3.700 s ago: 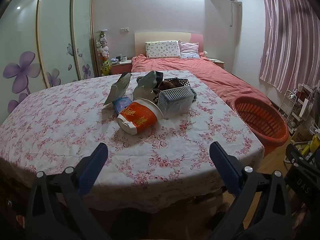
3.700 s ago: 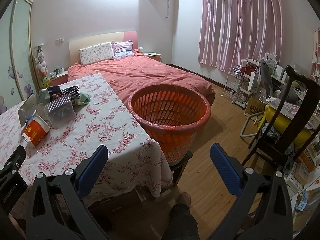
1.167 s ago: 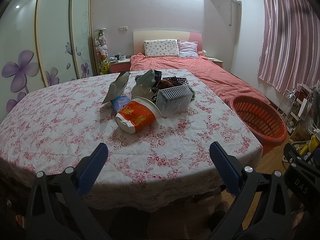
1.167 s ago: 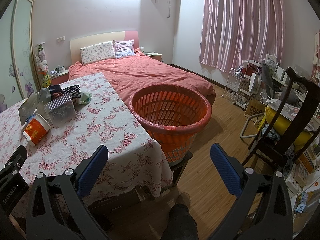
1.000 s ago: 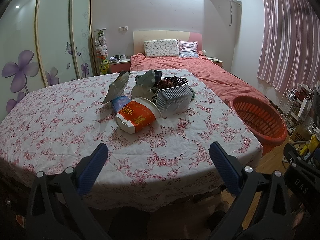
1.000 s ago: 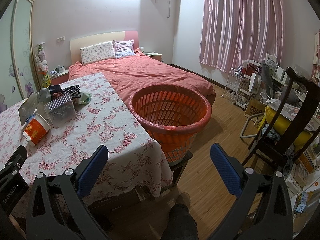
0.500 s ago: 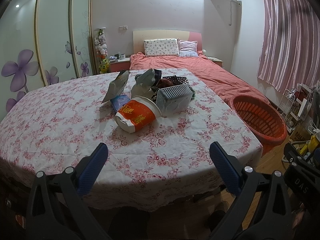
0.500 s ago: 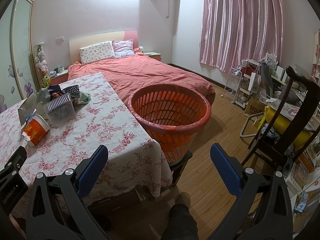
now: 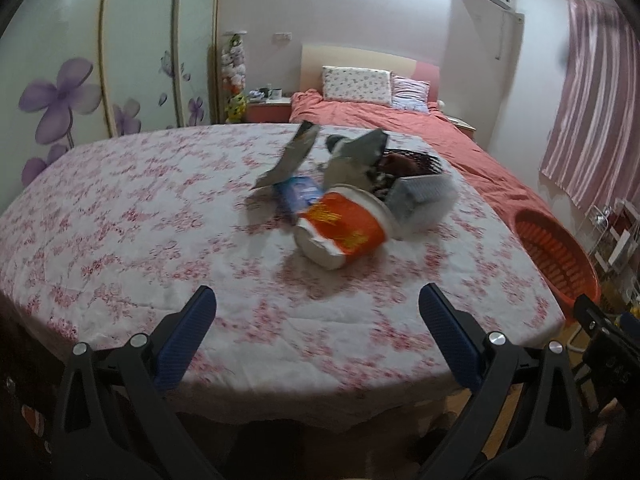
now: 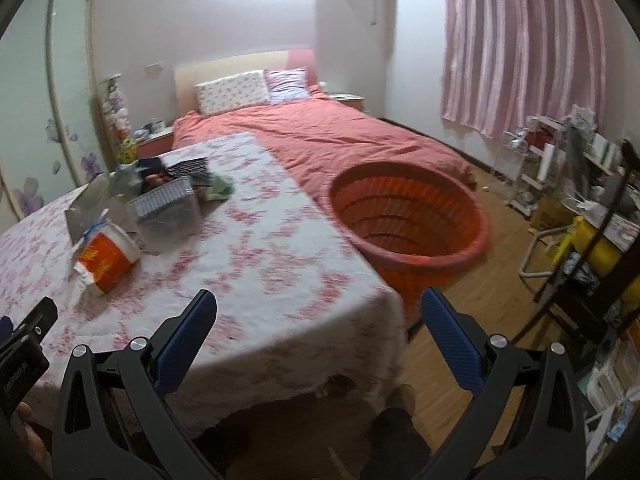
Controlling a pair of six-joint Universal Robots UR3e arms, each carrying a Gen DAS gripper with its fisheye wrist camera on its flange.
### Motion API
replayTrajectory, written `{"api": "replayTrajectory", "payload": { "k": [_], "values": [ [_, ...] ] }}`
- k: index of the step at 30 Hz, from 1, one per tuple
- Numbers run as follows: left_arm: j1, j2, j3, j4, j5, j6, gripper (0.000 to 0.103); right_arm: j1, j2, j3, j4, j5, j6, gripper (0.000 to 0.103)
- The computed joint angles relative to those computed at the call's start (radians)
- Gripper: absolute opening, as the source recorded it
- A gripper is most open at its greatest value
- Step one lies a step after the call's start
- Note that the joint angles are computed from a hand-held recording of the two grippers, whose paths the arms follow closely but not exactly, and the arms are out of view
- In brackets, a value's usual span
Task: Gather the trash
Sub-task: 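Reach the right gripper to the clear plastic tray and grasp its rim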
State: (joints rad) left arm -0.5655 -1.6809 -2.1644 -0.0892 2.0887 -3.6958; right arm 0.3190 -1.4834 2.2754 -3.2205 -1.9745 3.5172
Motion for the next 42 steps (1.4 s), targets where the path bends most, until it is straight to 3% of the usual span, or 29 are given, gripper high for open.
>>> {"api": "replayTrajectory", "payload": {
  "k": [8,15,20,24,33,42],
  "values": [
    [0.183,0.057,-0.116,0.116,-0.121,0.103,0.099,0.031,0.179,-0.262,0.046,0.096,-0.015,0.094],
    [0.313,0.104,-0.182,0.159,-0.213,0.147,0.099,0.065,0.409,-0.654,0.19,0.124,0.008,0.093],
    [0.353,0.106,-0.199,0.177,-0.248,0.174,0.099,0.091,0.559,-0.894,0.308,0.097,0.01,0.093],
    [0.381,0.099,-0.204,0.188,-0.276,0.186,0.099,0.106,0.615,-0.986,0.394,0.063,0.001,0.093],
    [0.404,0.064,-0.203,0.219,-0.32,0.192,0.099,0.067,0.477,-0.7,0.255,-0.006,-0.031,0.093],
    [0.377,0.033,-0.173,0.227,-0.319,0.199,0.099,-0.017,0.391,-0.521,0.199,0.087,-0.001,0.092]
  ]
}}
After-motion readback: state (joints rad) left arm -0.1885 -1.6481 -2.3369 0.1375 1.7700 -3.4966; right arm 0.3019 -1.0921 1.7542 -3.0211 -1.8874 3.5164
